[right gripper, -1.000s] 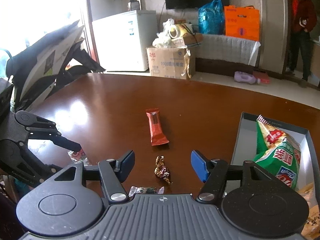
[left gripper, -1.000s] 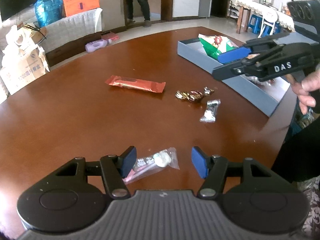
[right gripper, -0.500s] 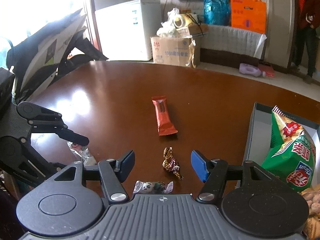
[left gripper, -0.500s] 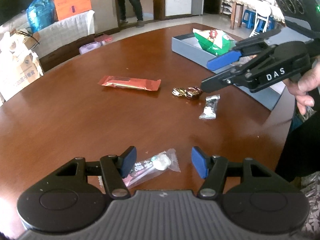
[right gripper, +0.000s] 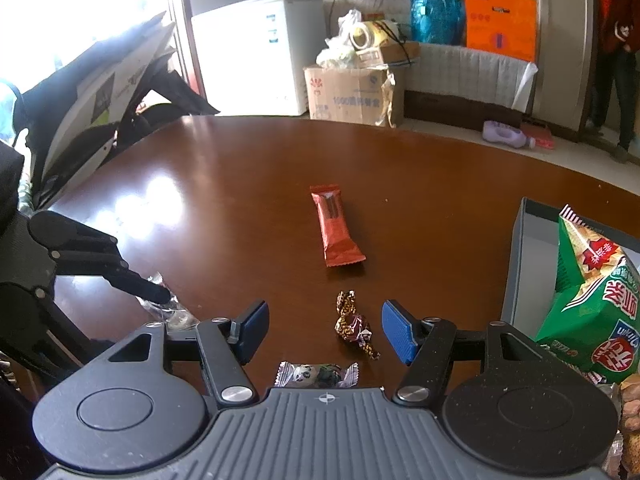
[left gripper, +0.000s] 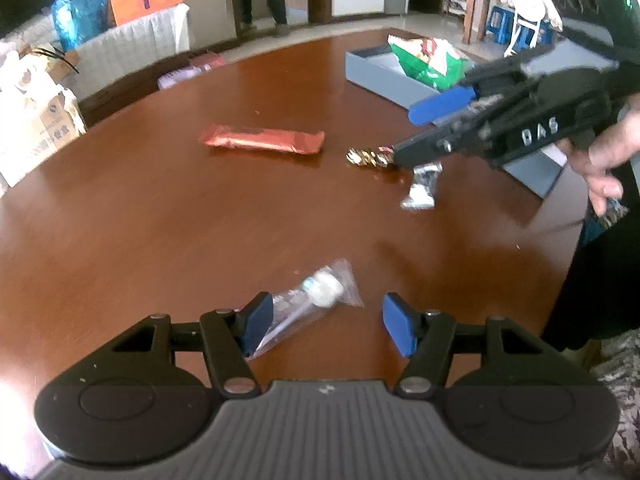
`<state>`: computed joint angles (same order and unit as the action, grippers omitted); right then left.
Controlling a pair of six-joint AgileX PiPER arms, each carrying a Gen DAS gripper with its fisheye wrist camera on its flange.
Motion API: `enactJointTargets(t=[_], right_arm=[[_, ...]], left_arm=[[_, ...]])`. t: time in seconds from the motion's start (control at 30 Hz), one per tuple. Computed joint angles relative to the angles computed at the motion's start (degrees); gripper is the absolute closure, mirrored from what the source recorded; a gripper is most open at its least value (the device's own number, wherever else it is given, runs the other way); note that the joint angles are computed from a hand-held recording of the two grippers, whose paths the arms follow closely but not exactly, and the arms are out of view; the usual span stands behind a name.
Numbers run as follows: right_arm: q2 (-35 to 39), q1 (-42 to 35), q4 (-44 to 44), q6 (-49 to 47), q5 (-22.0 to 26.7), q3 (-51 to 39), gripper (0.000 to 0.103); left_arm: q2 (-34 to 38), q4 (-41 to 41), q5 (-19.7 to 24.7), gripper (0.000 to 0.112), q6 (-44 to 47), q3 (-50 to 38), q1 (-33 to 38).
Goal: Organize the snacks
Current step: 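Move both tools back toward the orange bar and candies on the table, then close the left tool on the clear candy packet while the right tool lowers onto the brown wrapped candy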
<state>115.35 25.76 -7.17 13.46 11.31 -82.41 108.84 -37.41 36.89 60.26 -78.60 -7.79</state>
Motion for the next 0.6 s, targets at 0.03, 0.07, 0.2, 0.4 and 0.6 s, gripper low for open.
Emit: enactJointTargets(t=[0.03, 0.07, 0.2, 0.4, 0.6], right_arm=[[0.3, 0.0, 0.4, -0.4, 0.2, -0.2, 0.040], [0.6, -0.1, 0.3, -0.2, 0.3, -0.4, 0.040], [1.7, -0.1, -1.5, 1.0, 1.3, -1.4, 0.040], [2.9, 0.1, -5.4, 5.1, 1.7, -2.6, 0.040], [4.1, 0.0, -6.6, 6.7, 2.3, -4.1, 0.040]], left_arm=[[-0.1, -0.6, -0.9, 0.051, 0.3, 0.1, 0.0], [-0.1, -1.3, -1.7, 0.051, 0.5, 0.1, -0.1], [1.2, -2.1, -1.4, 0.051, 0.7, -1.8, -0.4], [2.7, -1.2, 0.3, 0.051, 1.4, -3.7, -1.0], [3.1, -1.7, 0.3, 0.051, 2.8, -3.1, -0.3]])
